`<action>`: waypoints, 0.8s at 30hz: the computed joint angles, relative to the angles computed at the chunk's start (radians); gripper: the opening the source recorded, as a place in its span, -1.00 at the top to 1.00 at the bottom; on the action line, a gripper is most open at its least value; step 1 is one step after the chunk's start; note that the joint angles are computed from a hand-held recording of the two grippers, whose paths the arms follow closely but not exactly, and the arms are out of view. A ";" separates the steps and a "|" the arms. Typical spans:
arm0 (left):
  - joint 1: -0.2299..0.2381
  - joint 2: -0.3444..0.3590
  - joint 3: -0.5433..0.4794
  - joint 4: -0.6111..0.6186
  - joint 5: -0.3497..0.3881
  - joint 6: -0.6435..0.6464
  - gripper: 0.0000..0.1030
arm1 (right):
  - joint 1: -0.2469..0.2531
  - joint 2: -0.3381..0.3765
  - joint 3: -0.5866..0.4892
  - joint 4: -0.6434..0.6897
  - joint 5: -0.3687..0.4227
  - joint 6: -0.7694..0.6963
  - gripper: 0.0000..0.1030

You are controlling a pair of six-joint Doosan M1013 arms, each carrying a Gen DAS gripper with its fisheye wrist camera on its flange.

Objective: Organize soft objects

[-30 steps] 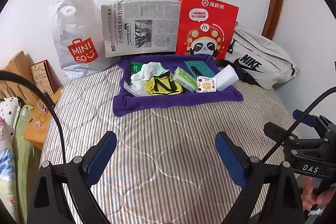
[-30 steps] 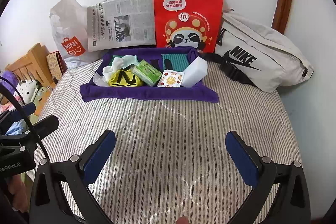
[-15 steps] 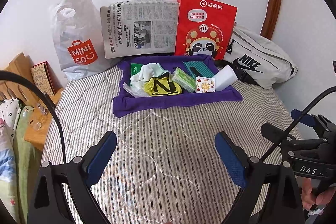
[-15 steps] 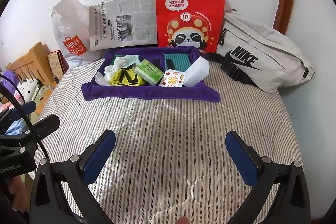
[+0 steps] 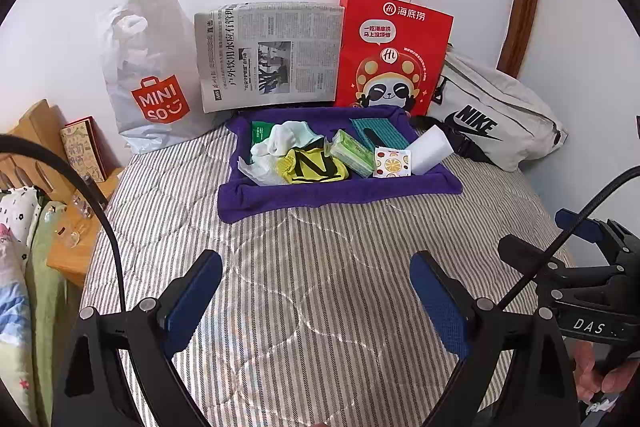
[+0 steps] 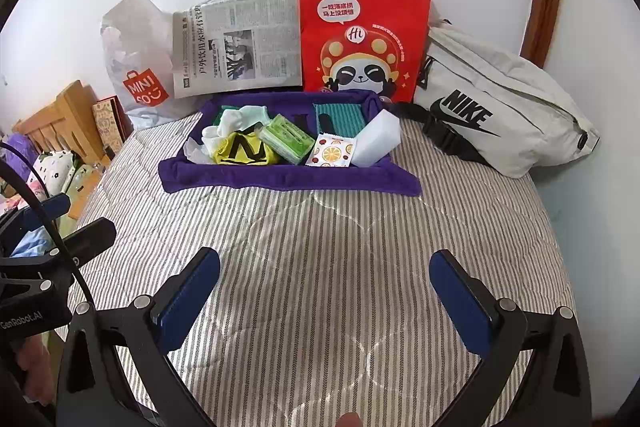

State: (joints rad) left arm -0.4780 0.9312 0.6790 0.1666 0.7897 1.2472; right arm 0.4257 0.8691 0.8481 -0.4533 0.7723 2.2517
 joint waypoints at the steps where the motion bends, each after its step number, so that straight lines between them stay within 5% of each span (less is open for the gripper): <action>1: 0.000 -0.001 0.003 0.000 -0.003 0.000 -0.85 | 0.000 0.000 0.000 -0.001 0.000 0.000 -1.00; 24: 0.002 -0.007 0.009 -0.001 -0.004 0.002 -0.85 | 0.002 -0.001 0.002 -0.002 0.003 -0.001 -1.00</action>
State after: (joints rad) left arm -0.4761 0.9246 0.6881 0.1654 0.7855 1.2489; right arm 0.4275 0.8683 0.8497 -0.4557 0.7758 2.2508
